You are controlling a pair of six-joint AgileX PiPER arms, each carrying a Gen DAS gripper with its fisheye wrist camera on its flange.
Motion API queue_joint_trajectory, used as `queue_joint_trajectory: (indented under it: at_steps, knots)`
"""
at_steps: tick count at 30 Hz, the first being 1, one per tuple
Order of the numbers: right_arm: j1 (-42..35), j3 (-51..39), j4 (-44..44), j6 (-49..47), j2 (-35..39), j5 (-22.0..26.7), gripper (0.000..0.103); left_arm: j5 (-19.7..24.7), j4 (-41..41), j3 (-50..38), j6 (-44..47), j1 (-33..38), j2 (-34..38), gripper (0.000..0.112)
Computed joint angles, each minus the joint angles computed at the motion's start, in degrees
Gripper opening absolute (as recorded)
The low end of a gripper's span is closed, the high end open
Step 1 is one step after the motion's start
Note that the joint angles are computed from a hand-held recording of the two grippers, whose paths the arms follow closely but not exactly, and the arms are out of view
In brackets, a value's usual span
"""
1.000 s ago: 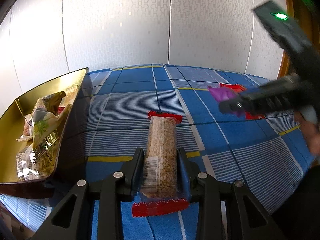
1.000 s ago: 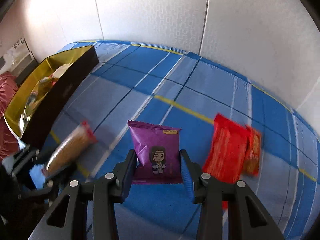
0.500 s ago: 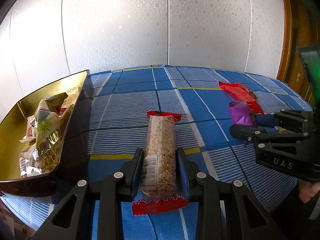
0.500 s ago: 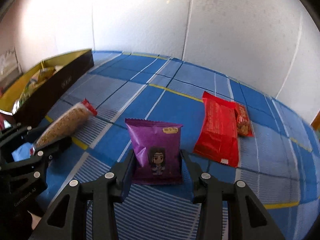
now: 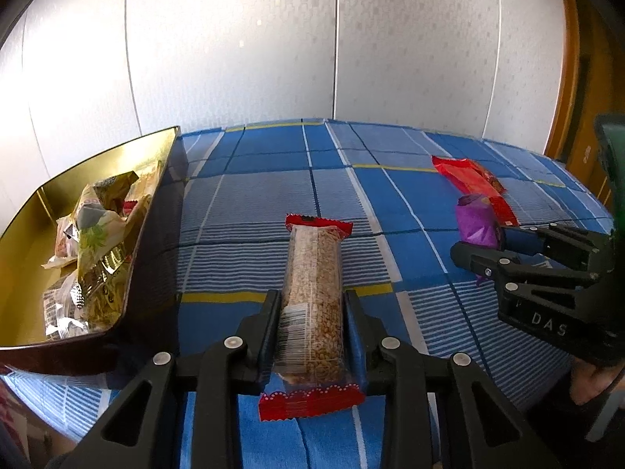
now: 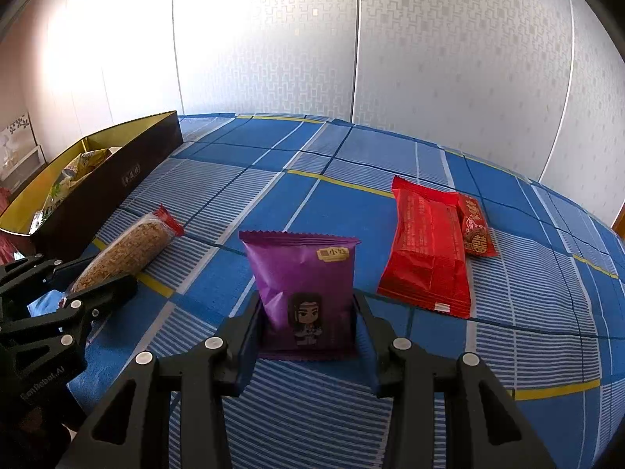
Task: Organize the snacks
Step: 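Carry the granola bar into the gold tray and open the left tool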
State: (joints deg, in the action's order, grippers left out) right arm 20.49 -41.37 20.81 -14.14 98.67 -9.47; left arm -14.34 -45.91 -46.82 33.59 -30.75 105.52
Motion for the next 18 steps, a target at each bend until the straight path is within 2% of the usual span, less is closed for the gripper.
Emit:
queue_joint_trajectory:
  at_steps: [7, 11, 14, 16, 18]
  knots:
    - [0.07, 0.26, -0.56, 0.65, -0.26, -0.04, 0.043, 1.8, 0.8, 2.78, -1.54, 0.46, -8.12, 0.031]
    - [0.04, 0.24, -0.83, 0.86, -0.3, 0.03, 0.043, 3.23, 0.72, 4.71, -2.98, 3.44, -14.01, 0.031]
    - [0.08, 0.27, -0.37, 0.4, -0.32, 0.0, 0.043, 5.15, 0.89, 5.97, -5.72, 8.73, -18.04, 0.031]
    - [0.12, 0.3, -0.1, 0.22, -0.38, 0.0, 0.043, 6.9, -4.31, 6.05, -3.19, 13.38, -19.74, 0.031]
    - [0.08, 0.25, -0.35, 0.39, -0.35, 0.05, 0.043, 9.51, -5.22, 5.68, -4.02, 18.77, -20.27, 0.031]
